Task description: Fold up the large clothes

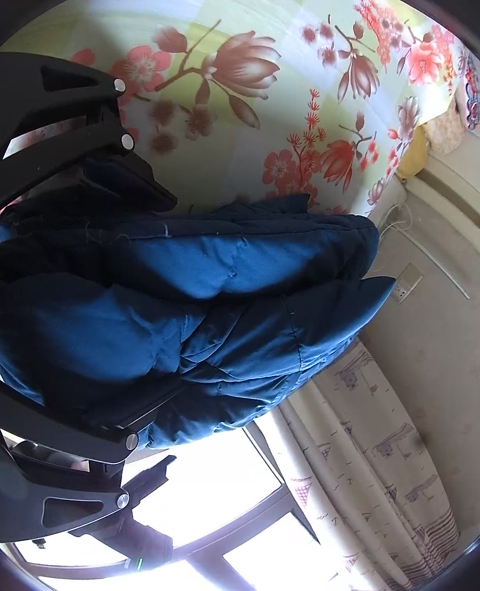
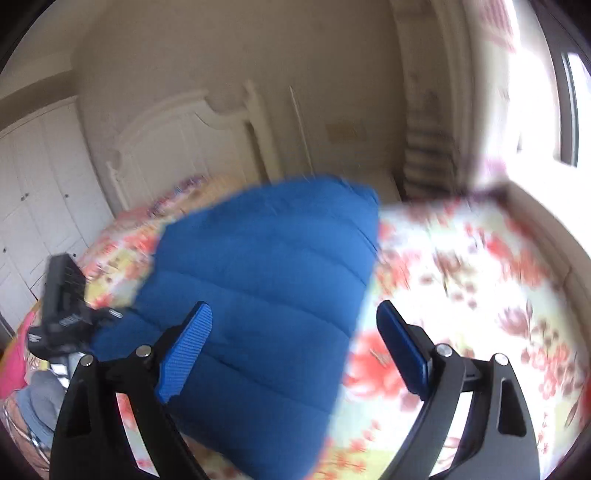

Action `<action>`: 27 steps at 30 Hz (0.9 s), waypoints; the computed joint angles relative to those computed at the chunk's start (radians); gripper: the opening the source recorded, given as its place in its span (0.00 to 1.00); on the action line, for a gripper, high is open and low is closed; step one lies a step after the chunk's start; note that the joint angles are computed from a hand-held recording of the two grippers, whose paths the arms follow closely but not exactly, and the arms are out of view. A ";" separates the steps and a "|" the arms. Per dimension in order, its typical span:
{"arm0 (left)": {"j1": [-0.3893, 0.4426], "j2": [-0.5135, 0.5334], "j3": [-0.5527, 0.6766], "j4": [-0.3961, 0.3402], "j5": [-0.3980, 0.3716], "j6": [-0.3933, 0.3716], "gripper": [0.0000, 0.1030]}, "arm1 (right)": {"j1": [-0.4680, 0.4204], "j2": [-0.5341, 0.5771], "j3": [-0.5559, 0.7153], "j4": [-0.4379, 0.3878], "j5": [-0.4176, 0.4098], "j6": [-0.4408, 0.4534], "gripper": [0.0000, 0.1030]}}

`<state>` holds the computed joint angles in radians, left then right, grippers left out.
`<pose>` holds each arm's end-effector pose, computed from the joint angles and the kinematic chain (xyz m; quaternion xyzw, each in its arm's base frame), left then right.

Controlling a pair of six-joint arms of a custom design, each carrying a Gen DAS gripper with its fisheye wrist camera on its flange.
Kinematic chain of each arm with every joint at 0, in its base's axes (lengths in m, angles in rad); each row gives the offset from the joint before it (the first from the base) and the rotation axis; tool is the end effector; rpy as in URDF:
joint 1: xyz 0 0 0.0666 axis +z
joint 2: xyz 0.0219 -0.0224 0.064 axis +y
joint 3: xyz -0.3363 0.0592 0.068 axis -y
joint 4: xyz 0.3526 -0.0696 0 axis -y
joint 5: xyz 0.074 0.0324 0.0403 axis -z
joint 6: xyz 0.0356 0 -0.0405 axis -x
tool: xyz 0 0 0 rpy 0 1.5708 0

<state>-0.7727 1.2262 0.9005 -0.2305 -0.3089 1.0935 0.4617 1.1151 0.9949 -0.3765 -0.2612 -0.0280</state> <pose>0.2922 -0.2703 0.3001 -0.2117 0.8406 -0.3056 0.3938 0.3365 0.1772 0.3684 -0.2484 0.8176 0.2315 0.4650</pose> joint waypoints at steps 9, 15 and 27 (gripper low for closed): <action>-0.116 -0.117 0.093 -0.315 -0.408 0.032 0.89 | 0.271 0.100 0.039 -0.132 0.310 0.244 0.87; -0.025 0.098 0.495 -0.613 -0.300 -0.177 0.92 | 0.268 0.089 0.018 -0.119 0.301 0.264 0.87; 0.180 0.327 0.548 -0.541 0.057 -0.142 0.96 | 0.302 0.072 -0.045 -0.054 0.350 0.323 0.87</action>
